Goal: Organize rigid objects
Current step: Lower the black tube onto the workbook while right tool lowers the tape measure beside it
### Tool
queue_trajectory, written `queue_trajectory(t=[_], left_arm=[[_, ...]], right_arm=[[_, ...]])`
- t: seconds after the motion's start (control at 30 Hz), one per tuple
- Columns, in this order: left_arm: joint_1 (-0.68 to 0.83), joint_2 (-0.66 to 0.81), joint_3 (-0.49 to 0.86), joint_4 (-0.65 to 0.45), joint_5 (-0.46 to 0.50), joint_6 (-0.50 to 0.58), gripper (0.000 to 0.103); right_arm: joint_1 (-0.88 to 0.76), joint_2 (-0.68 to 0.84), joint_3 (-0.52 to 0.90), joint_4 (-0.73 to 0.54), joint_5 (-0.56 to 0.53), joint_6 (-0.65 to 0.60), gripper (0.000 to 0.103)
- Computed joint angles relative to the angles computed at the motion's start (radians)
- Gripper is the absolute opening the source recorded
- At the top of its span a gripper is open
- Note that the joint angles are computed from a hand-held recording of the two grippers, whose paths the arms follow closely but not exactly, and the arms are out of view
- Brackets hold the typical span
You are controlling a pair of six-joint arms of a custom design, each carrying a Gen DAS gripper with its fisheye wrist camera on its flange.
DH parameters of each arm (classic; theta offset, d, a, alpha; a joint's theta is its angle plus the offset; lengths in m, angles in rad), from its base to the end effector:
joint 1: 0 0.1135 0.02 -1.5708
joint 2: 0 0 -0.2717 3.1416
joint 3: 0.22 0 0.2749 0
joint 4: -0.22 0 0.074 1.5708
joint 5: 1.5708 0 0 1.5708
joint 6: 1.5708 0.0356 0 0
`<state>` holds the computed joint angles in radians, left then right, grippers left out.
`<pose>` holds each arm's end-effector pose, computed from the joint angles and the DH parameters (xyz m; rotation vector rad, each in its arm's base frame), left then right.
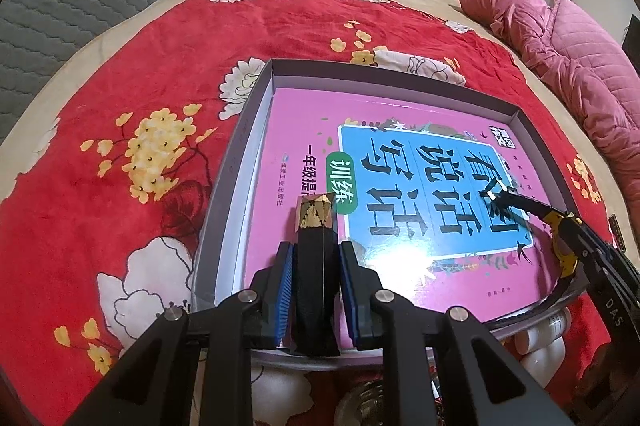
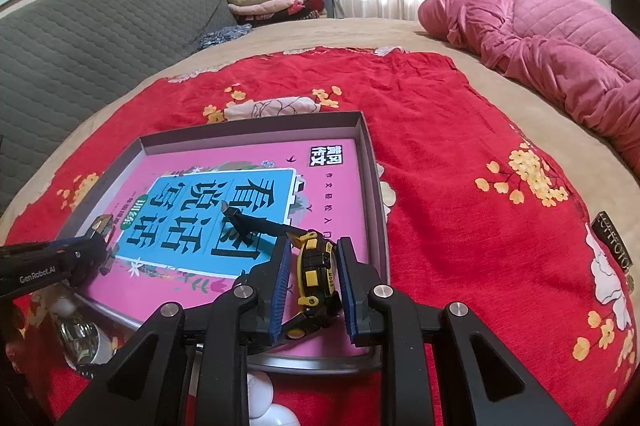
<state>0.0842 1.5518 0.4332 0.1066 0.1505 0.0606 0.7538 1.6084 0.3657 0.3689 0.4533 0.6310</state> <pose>0.2435 0.0152 0.0775 0.0253 2.5711 -0.1400 0.1867 0.1539 0.0691 0.0518 2.3342 0.1267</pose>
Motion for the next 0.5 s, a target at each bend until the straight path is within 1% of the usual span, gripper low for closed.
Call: queue_trajectory(t=[0.5], left_arm=[[0.015,-0.033,-0.004,-0.04,0.038,-0.001,0.023]], right_arm=[[-0.002,-0.001,-0.009,0.02,-0.013,-0.005,0.026]])
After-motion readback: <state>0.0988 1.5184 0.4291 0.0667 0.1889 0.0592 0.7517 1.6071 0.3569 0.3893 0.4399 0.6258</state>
